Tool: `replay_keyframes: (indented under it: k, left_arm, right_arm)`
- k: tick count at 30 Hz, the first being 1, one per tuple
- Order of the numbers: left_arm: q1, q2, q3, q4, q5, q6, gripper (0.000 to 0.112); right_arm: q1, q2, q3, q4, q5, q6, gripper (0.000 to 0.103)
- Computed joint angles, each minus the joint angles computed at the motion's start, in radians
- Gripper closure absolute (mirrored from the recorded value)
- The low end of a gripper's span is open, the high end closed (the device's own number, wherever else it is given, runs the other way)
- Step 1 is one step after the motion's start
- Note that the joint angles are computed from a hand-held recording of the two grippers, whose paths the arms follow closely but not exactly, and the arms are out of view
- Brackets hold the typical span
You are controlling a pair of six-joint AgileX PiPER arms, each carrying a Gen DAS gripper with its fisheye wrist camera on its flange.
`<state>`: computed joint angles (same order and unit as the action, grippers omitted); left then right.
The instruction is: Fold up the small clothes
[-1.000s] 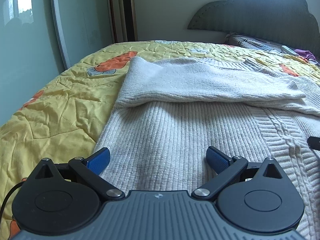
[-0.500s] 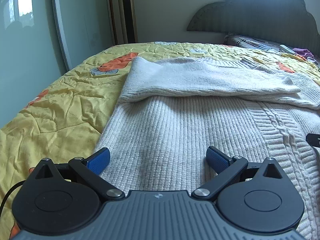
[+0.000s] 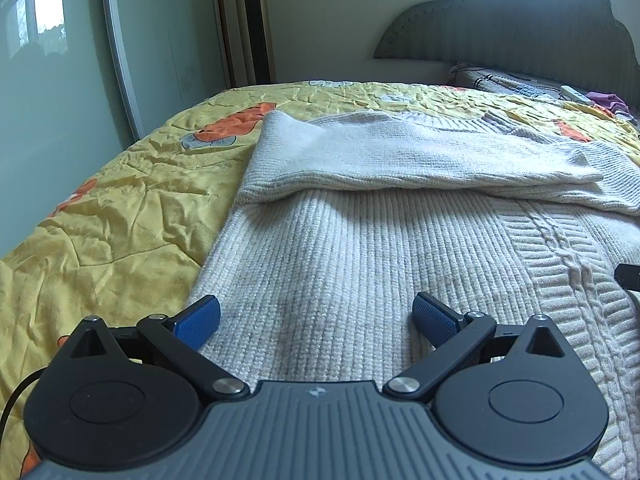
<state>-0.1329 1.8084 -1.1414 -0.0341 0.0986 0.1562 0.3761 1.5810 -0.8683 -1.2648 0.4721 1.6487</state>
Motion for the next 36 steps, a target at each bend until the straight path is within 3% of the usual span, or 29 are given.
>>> replay_keyframes:
  k: [36]
  left_arm:
    - [0.001,-0.001,0.003,-0.023,-0.003,0.022,0.009]
  right_arm:
    - [-0.003,-0.005,0.005,-0.008,-0.007,0.016,0.0]
